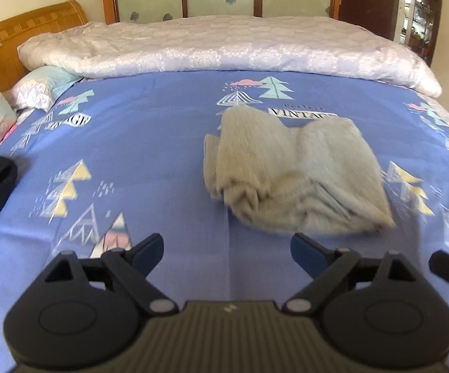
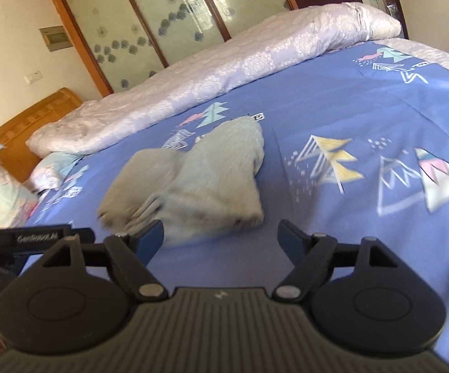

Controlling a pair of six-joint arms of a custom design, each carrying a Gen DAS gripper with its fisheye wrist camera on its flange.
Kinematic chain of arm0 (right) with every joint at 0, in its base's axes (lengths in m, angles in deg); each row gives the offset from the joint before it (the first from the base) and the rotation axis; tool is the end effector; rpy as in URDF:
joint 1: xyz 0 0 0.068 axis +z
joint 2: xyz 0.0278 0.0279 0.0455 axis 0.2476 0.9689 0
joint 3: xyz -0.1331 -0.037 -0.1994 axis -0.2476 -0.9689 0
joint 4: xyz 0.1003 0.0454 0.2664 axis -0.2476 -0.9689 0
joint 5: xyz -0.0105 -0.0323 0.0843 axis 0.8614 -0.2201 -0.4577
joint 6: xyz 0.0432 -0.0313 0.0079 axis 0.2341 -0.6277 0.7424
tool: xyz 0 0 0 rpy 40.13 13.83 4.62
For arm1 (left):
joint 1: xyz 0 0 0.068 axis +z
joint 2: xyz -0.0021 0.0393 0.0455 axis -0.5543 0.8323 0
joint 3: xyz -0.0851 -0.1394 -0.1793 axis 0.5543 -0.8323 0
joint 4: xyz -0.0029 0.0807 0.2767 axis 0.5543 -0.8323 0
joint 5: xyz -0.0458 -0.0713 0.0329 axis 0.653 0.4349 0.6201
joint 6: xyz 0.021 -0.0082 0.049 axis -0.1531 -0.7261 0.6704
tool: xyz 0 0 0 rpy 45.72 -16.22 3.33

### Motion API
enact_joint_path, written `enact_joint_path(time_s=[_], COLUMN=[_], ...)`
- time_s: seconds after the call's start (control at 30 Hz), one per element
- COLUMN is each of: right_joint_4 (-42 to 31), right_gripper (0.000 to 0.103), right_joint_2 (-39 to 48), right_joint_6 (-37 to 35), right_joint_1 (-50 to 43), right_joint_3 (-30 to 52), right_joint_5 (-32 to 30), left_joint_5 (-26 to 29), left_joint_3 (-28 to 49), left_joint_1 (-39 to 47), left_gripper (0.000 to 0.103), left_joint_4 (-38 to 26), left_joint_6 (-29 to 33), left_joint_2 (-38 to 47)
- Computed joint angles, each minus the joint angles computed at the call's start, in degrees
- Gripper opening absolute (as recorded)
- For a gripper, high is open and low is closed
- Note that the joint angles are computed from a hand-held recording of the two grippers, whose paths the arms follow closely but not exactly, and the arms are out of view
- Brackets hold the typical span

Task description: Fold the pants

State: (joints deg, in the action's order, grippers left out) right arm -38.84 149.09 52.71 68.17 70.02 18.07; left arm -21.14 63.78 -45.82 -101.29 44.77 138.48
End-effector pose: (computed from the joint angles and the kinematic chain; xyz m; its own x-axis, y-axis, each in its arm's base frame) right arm 0.2309 0.2687 0.2334 -0.3573 0.5308 -0.7685 0.4052 0.8294 0.3845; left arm 0.3540 -0.0828 0.2975 -0.6540 0.3191 -0.6859 0.4462 0.8949 -0.0091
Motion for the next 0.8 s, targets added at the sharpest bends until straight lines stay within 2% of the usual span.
enact_joint_path(time_s=[0.13, 0.3, 0.6, 0.8], right_joint_4=[-6.79, -14.26, -20.79, -21.27], right_gripper=[0.088, 0.090, 0.096, 0.102], right_joint_2=[3.97, 8.13, 12.51, 15.22], right_joint_6=[6.80, 15.52, 25.94, 27.52], right_joint_1=[6.04, 11.60, 16.97, 19.39], right_joint_3=[5.13, 10.38, 15.69, 18.95], right_joint_5=[2.77, 2.89, 3.44, 3.27], left_joint_5=[2.76, 5.56, 9.20, 12.06], left_joint_3=[-5.86, -12.40, -16.83, -18.97], left_joint_1=[2.84, 6.04, 10.92, 14.49], left_gripper=[0.092, 0.101, 0.103, 0.103], left_joint_4=[-3.31, -6.42, -13.62, -17.10], left_joint_6=[1.75, 5.07, 9.30, 13.36], left_joint_2=[-7.97, -17.13, -24.21, -29.43])
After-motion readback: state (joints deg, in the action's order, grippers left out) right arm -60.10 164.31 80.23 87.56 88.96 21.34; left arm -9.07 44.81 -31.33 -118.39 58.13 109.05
